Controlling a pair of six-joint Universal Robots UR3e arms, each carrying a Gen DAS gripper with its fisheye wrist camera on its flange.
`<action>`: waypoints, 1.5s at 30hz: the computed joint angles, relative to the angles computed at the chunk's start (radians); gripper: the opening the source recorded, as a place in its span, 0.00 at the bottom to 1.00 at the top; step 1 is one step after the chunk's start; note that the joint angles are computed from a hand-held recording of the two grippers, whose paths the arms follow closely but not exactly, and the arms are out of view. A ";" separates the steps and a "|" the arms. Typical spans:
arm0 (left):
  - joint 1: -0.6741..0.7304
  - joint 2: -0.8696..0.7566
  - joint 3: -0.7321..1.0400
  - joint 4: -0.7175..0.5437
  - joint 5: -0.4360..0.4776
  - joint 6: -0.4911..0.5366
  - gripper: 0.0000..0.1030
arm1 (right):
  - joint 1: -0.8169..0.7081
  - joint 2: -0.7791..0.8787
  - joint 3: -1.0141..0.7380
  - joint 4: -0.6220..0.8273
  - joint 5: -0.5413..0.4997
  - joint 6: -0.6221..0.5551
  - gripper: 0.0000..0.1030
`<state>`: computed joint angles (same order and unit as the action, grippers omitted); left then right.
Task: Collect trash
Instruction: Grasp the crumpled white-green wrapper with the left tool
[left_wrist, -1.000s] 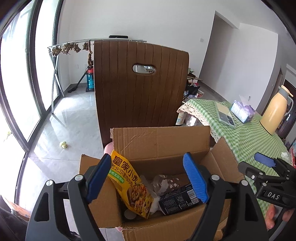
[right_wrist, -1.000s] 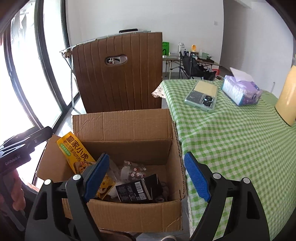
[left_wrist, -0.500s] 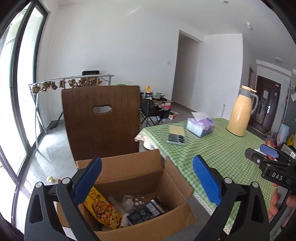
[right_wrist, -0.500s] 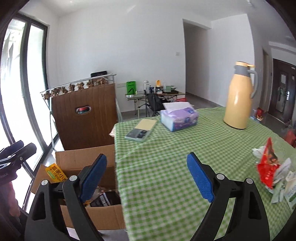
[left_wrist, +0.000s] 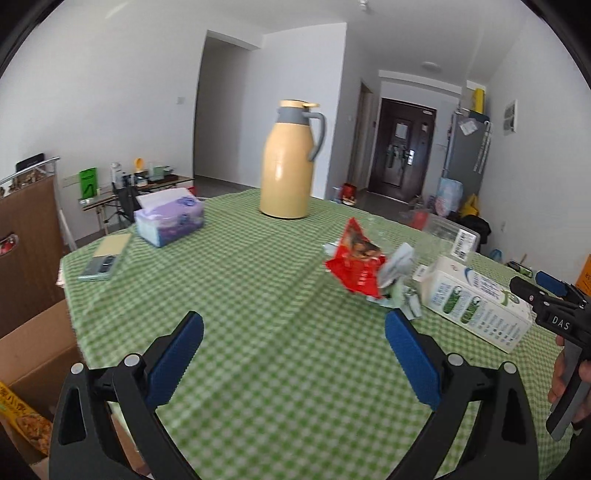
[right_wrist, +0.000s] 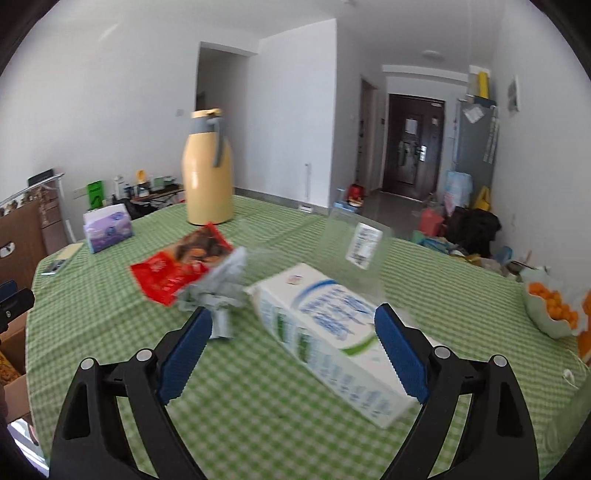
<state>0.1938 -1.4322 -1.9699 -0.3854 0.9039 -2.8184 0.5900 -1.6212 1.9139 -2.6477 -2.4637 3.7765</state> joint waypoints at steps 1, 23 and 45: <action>-0.066 -0.038 0.026 0.013 0.037 -0.026 0.93 | -0.018 -0.057 0.054 0.019 -0.003 0.016 0.84; -0.578 -0.954 1.135 -0.432 0.348 -0.338 0.36 | -0.478 -0.362 0.472 -0.265 0.501 -0.354 0.90; -0.268 -0.105 0.186 -0.176 0.041 -0.092 0.23 | -0.411 -0.387 0.439 -0.175 0.507 -0.195 0.77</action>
<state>-0.0740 -1.5371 -1.7836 -0.5610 0.9449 -2.9104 0.1792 -2.0078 2.3529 -2.8225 -1.9569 3.5811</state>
